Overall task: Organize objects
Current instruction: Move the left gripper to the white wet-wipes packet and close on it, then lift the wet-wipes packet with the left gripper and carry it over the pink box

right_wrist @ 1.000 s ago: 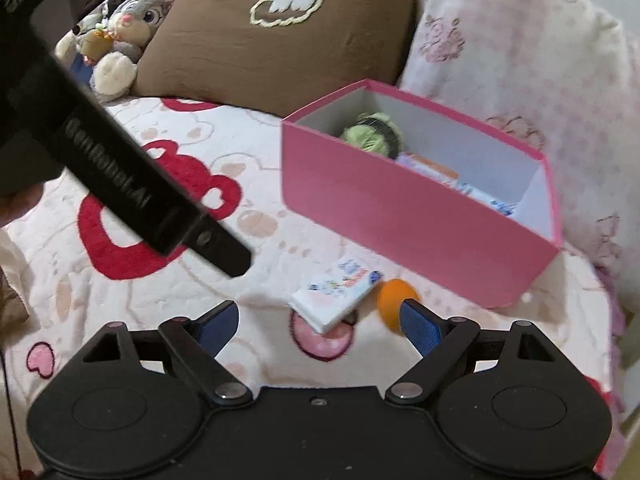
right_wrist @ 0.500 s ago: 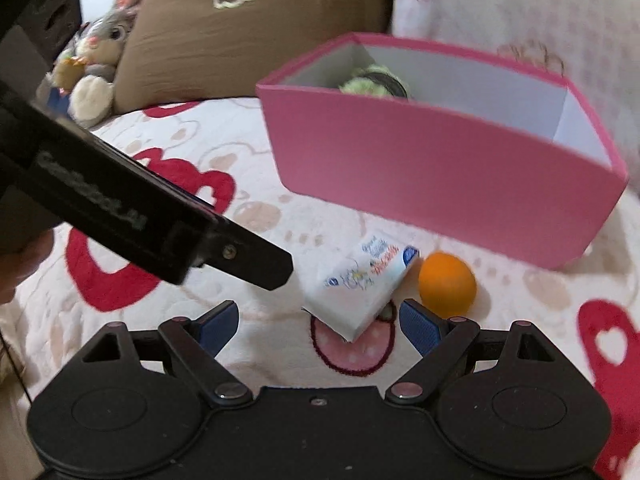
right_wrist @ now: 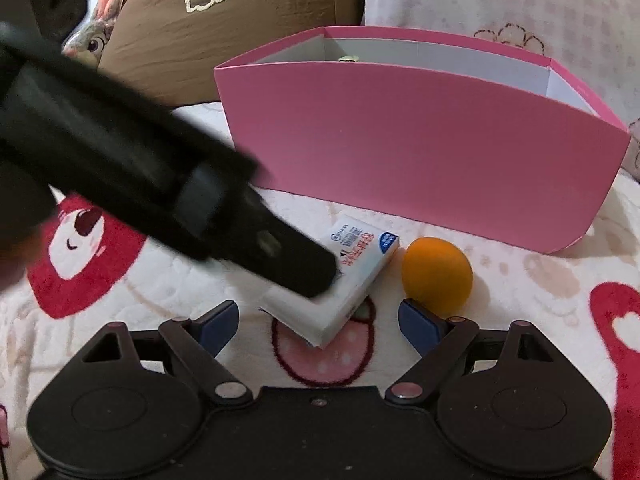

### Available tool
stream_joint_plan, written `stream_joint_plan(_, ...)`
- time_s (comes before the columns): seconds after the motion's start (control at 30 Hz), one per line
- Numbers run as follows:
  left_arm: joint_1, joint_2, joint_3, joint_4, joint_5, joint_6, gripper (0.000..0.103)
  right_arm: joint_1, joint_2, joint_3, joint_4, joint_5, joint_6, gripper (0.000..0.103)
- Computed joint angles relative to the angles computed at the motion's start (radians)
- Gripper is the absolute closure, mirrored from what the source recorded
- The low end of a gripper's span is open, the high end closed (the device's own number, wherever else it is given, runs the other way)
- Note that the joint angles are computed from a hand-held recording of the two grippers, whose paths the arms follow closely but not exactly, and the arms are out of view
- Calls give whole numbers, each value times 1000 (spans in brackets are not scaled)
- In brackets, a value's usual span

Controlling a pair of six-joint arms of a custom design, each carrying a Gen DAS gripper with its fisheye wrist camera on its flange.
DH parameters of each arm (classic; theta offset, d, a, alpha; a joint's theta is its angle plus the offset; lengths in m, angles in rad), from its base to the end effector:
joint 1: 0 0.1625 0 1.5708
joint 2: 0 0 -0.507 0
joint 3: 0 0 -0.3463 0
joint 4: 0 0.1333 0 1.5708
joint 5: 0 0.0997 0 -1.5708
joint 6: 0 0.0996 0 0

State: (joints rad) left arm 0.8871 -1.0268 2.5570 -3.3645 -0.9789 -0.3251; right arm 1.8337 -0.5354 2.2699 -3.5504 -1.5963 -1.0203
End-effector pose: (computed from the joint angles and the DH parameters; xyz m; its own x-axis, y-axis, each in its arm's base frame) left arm -0.1026 -0.4249 0.1965 -0.8914 0.1509 -0.4273 0.3431 0.8407 -0.4189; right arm 0.2563 -0.4493 0.0071 -0.2909 -0.9312 0.2197 -0.9560 0.2737 -0.1058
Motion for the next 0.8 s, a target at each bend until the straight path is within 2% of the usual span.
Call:
stream_joint_plan(0.1, -1, 52, 9, -59, 11, 34, 22, 2, 13, 2, -25, -5, -9, 14)
stream_joint_plan(0.2, 0, 86, 17, -108, 10, 46, 35, 0, 26, 8, -52, -14, -34, 14)
stream_joint_plan(0.23, 4, 91, 19, -118, 3, 47, 43, 0, 27, 9, -54, -17, -37, 15)
stream_joint_plan(0.27, 10, 98, 20, -131, -6, 45, 48, -1, 27, 9, -53, -16, -35, 16)
stream_joint_plan(0.33, 23, 111, 25, -165, -18, 33, 51, -1, 33, 14, -80, -16, -21, 27)
stream_joint_plan(0.43, 53, 134, 36, -245, -56, 8, 59, -2, 27, 8, -57, -18, 1, 32)
stream_joint_plan(0.5, 65, 147, 46, -295, -70, -10, 60, -1, 26, 10, -53, -19, -3, 36)
stream_joint_plan(0.7, 28, 188, 69, -357, -15, -25, 61, 0, 32, 15, -61, -25, -23, 46)
stream_joint_plan(0.8, 19, 184, 77, -358, -15, -49, 61, 4, 32, 27, -80, -31, -25, 46)
